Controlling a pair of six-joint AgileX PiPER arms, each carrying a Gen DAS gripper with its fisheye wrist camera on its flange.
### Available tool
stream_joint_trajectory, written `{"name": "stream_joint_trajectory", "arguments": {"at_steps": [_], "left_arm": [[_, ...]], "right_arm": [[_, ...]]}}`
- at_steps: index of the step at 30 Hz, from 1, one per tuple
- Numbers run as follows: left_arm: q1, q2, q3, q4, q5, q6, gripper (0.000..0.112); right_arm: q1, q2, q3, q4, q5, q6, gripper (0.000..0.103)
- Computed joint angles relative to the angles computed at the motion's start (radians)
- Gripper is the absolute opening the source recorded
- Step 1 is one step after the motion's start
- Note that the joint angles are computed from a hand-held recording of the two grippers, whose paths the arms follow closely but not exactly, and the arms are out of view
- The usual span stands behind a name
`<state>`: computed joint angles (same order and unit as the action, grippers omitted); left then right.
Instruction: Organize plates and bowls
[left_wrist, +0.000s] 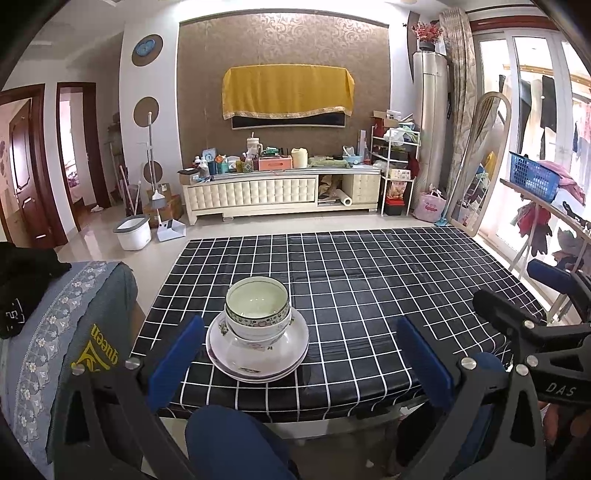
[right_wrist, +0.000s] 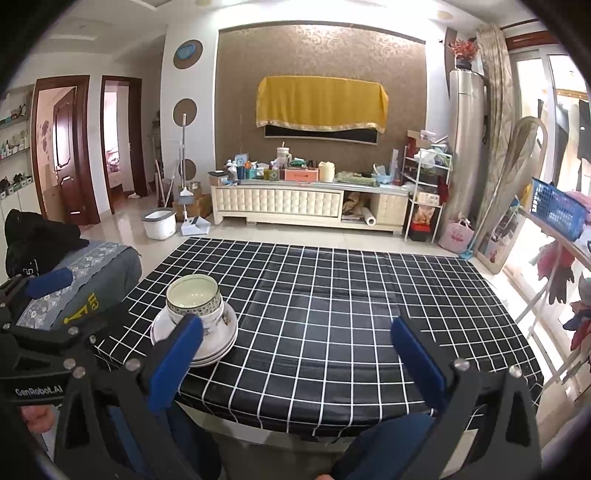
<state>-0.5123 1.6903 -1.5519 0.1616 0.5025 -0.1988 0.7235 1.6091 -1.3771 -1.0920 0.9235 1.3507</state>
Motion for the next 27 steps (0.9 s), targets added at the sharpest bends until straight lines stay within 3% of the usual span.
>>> {"name": "stream_joint_trajectory", "arguments": {"at_steps": [13, 27], "left_arm": [[0.01, -0.006, 0.01, -0.078, -0.013, 0.07, 0.103], [0.0, 0.006, -0.006, -0.036, 0.011, 0.036, 0.103]], "right_arm": [[-0.004, -0.006, 0.0, 0.006, -0.002, -0.012, 0.103], [-0.022, -0.011, 0.01, 0.008, -0.017, -0.008, 0.103]]}}
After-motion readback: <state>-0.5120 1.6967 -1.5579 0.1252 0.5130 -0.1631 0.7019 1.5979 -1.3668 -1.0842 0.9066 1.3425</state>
